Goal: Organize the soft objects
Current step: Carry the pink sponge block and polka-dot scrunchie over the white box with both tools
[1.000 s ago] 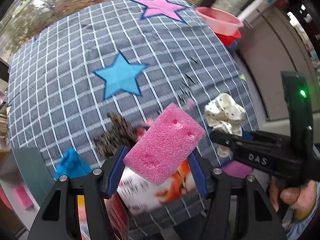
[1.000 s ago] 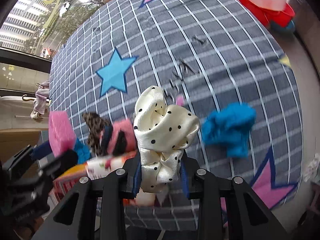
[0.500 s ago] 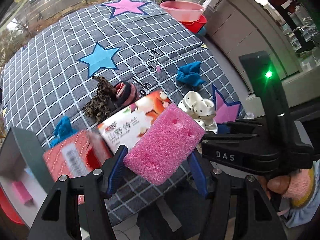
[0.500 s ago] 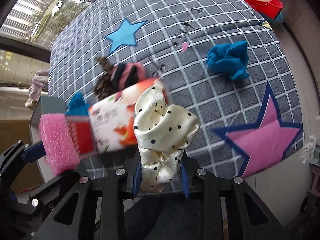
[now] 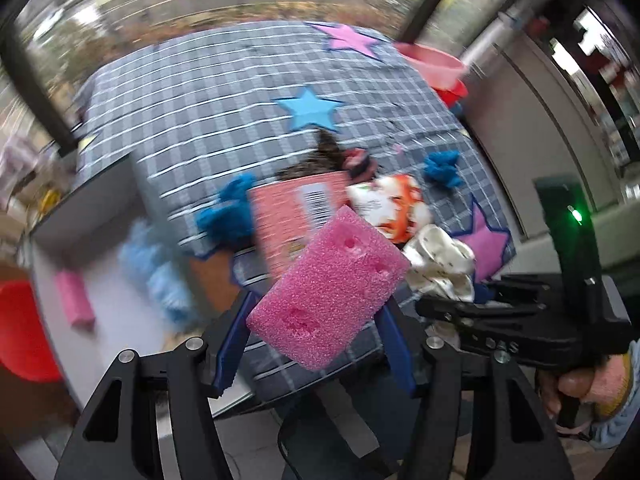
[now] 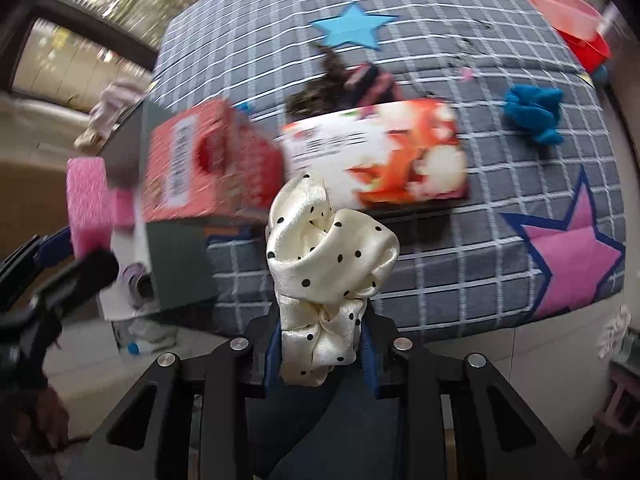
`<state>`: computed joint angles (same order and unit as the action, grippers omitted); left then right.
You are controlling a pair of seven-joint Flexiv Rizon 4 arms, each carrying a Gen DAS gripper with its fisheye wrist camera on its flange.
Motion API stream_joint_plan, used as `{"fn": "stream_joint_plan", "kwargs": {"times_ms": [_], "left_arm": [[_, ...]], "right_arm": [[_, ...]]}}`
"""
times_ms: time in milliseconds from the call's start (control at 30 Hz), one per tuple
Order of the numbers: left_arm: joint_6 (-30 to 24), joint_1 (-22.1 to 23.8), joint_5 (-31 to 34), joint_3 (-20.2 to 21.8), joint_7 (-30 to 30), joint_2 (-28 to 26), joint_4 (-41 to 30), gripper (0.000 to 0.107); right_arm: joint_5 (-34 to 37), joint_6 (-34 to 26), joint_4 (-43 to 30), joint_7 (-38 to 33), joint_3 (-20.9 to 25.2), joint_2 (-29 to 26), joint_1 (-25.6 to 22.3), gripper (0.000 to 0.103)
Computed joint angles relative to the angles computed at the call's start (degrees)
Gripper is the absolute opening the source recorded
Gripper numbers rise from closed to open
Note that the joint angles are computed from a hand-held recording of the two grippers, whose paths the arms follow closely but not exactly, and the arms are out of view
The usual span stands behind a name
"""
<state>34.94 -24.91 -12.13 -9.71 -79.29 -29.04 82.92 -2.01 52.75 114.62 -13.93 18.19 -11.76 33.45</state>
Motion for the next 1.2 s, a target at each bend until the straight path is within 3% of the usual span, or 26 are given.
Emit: {"fn": "stream_joint_plan", "kwargs": {"times_ms": [433,933,1200], "left_arm": [[6.7,4.7,1.5,4.2,-12.1,6.4,12.0,0.065],[8.2,7.9,5.4,5.8,-18.9,9.9,18.2,0.065],[8.5,8.6,6.2,5.8,-20.7,10.6,19.7,0.065]], "right_arm": [[0.9,-6.3,-16.4,-18.8,1.3,-10.6,3.0,0.033],[-2.9,-12.8,-36.2,-26.5,-2.0,-21.9,7.2,0.033],[-2.0,-16.1,-40.4,-29.1,-2.3,-24.6,8.5,0.033]]}}
